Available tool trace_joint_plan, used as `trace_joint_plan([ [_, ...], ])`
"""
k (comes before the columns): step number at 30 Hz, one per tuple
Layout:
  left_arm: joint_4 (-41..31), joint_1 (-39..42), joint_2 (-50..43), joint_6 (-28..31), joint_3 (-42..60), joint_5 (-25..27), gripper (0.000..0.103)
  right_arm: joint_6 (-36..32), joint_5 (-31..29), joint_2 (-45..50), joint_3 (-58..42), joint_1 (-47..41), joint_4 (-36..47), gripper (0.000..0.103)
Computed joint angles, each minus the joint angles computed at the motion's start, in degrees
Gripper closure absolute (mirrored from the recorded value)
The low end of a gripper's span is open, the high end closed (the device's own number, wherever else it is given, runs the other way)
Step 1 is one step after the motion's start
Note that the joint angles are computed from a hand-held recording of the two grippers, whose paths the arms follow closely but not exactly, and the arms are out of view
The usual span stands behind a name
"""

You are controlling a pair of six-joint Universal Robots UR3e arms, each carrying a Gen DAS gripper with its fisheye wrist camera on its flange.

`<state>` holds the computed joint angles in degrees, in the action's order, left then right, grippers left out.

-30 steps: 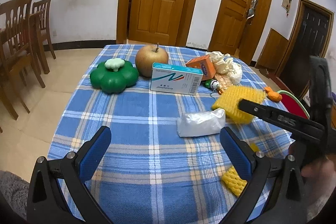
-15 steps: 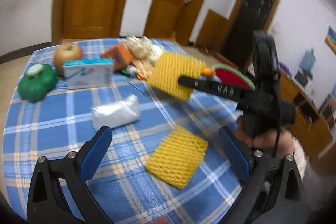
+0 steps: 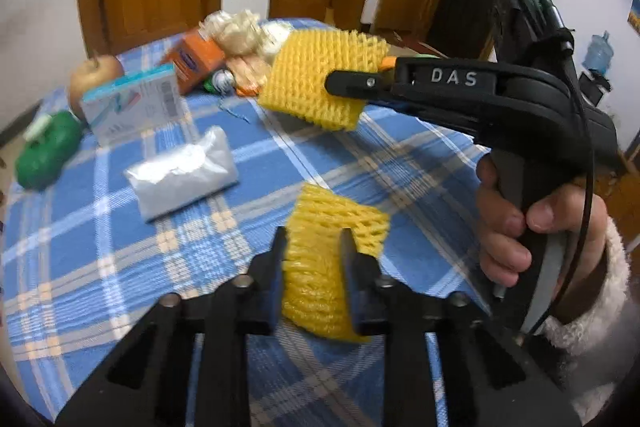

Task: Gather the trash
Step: 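Carry both yellow foam nets over the red basin with both tools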

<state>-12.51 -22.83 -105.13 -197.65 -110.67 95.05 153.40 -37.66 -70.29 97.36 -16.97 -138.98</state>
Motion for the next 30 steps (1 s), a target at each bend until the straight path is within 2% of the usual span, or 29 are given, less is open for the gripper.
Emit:
trace_joint_plan([
  [1, 0.33, -0.49, -0.04, -0.27, 0.04, 0.74, 0.088, -0.18, 0.04, -0.11, 0.10, 0.05, -0.09, 0.093],
  [4, 0.43, 0.52, 2.39, -1.30, -1.95, -1.95, 0.089, -0.71, 0.25, -0.40, 0.61, -0.10, -0.32, 0.093],
  [6, -0.22, 0.36, 3.24, -2.30, -1.90, -1.11, 0.090, -1.14, 0.54, -0.99, 1.37, -0.42, -0.18, 0.093],
  [12, 0.18, 1.13, 4.30, -5.36, -1.88, -0.72, 0.090, -2.73, -1.42, -5.53, 6.25, -0.15, -5.93, 0.093],
  [17, -1.60, 0.59, 5.20, -5.23, 0.31, -0.49, 0.090, -5.12, 1.57, -9.64, 9.26, -2.21, -6.83, 0.093],
  [20, -2.93, -0.96, 3.50, -4.54, 4.31, 1.52, 0.090, -7.49, 5.34, -10.40, 8.93, -4.62, -3.62, 0.093],
  [24, -4.24, -2.73, -0.28, -4.71, 10.41, 3.55, 0.090, -9.48, 7.33, -10.47, 7.79, -7.19, -1.56, 0.093],
  [28, -5.16, -3.92, -5.85, -3.86, 17.63, 5.28, 0.090, -6.06, 7.89, -8.31, 5.50, -10.20, -4.18, 0.093],
  [30, -6.73, -3.86, -7.92, -4.40, 20.96, 4.36, 0.090, -3.68, 7.39, -7.01, 4.71, -11.80, -7.49, 0.093],
])
